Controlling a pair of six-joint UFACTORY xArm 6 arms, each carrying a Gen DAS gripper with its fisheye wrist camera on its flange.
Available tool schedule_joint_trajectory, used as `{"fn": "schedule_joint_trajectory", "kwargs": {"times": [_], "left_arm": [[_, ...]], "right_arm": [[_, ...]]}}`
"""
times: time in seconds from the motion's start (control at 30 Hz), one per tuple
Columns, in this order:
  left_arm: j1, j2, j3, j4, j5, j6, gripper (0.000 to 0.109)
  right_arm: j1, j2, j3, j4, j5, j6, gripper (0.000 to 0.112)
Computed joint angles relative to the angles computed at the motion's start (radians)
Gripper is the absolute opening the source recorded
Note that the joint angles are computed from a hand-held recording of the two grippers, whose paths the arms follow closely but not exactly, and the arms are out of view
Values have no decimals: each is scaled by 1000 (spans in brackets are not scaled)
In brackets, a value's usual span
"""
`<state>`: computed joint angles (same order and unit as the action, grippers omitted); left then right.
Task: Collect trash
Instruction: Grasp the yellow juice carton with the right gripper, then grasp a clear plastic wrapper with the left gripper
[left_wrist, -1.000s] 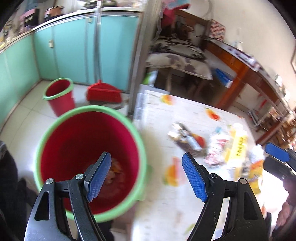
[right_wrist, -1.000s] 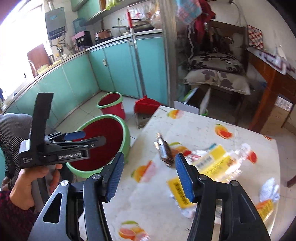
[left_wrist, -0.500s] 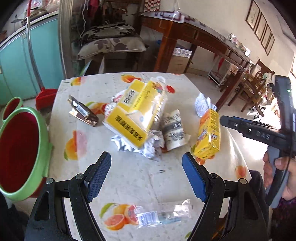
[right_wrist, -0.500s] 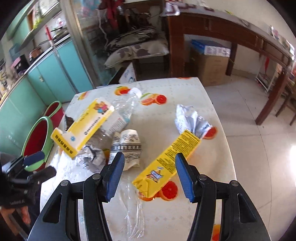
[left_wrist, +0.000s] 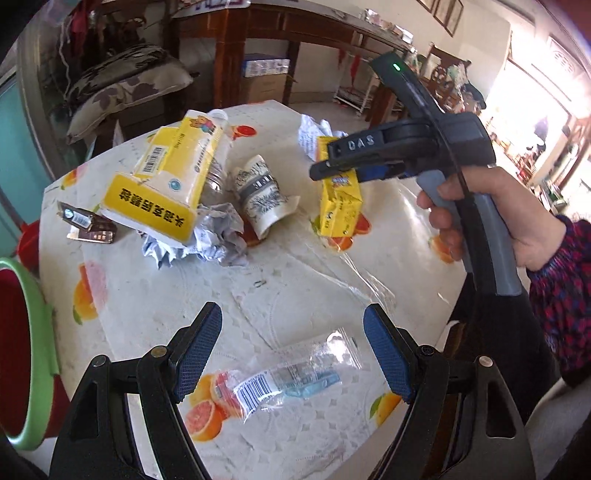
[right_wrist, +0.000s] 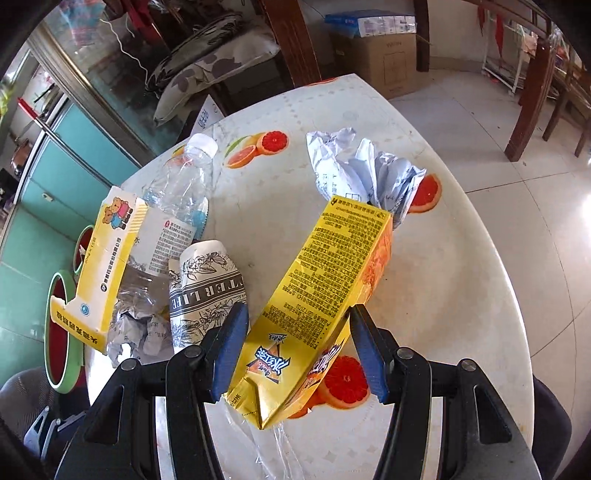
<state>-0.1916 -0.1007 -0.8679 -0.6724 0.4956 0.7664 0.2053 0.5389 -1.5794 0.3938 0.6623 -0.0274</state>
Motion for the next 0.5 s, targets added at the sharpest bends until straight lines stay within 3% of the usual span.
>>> {"fn": "schedule_joint_trajectory", "kwargs": {"times": [0.2,0.33,0.4,0.47,0.5], "left_arm": [[0,19,-15,-5,137,128,79],[-6,71,-39,26,156,109,79],[-4,98,-56,40,168,88,71],[-5,113,-63,62,173,63,42],[-7,117,-64,69,172,46,39]], "right_arm": [[-14,-26,41,208,0,-171,46],[-17,-54,73,253,-12,-219,46],[-18,-66,85,272,-13,-234,45],[-18,-80,95,279,-19,-251,45],[-17,-87,101,281,-23,-261,45]]}}
